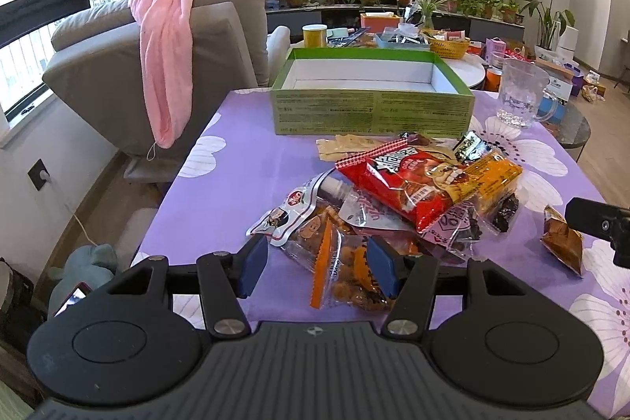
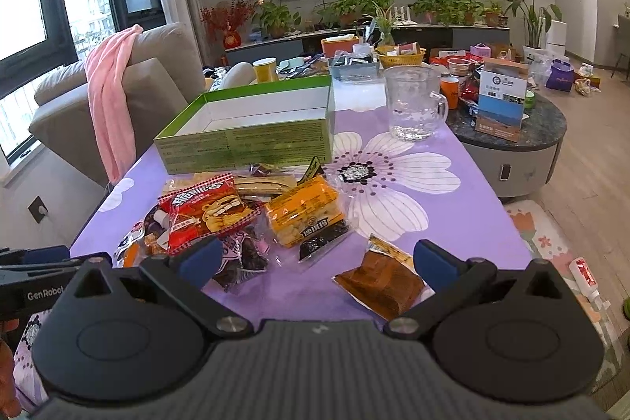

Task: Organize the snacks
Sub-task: 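Grasp the red chip bag with the right tool while the left tool grasps a clear snack pouch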

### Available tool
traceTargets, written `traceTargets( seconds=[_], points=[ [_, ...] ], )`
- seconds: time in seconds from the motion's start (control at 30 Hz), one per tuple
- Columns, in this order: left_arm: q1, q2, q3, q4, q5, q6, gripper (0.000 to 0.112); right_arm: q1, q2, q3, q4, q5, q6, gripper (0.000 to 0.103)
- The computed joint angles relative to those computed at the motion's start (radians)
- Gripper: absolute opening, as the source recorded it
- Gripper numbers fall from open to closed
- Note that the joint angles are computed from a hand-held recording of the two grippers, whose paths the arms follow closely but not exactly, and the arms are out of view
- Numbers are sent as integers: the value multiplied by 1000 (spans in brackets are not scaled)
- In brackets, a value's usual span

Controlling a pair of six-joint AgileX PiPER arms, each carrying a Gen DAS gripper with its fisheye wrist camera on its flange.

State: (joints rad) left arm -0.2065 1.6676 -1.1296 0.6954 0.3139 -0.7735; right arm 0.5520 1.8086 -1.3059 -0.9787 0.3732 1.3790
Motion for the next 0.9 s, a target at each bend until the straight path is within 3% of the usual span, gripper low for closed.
traceTargets(
  seconds=[0.23, 0.37, 0.43, 0.73, 0.9],
  points=[
    [25, 33, -30, -38, -7, 43, 54, -3, 14, -6, -61, -55, 11, 53],
    [44, 49, -33, 66, -15, -56, 54, 3, 35, -32, -104, -73, -1, 53],
    [58, 60, -40, 53, -28, -40, 54, 2, 57, -61, -66, -76, -52, 53],
    [120, 145, -128, -237, -42, 258, 54, -15, 161, -218, 269, -104, -457, 53],
    [161, 203, -192, -487, -55, 557, 54, -25, 234, -331, 466, -92, -702, 53]
  ],
)
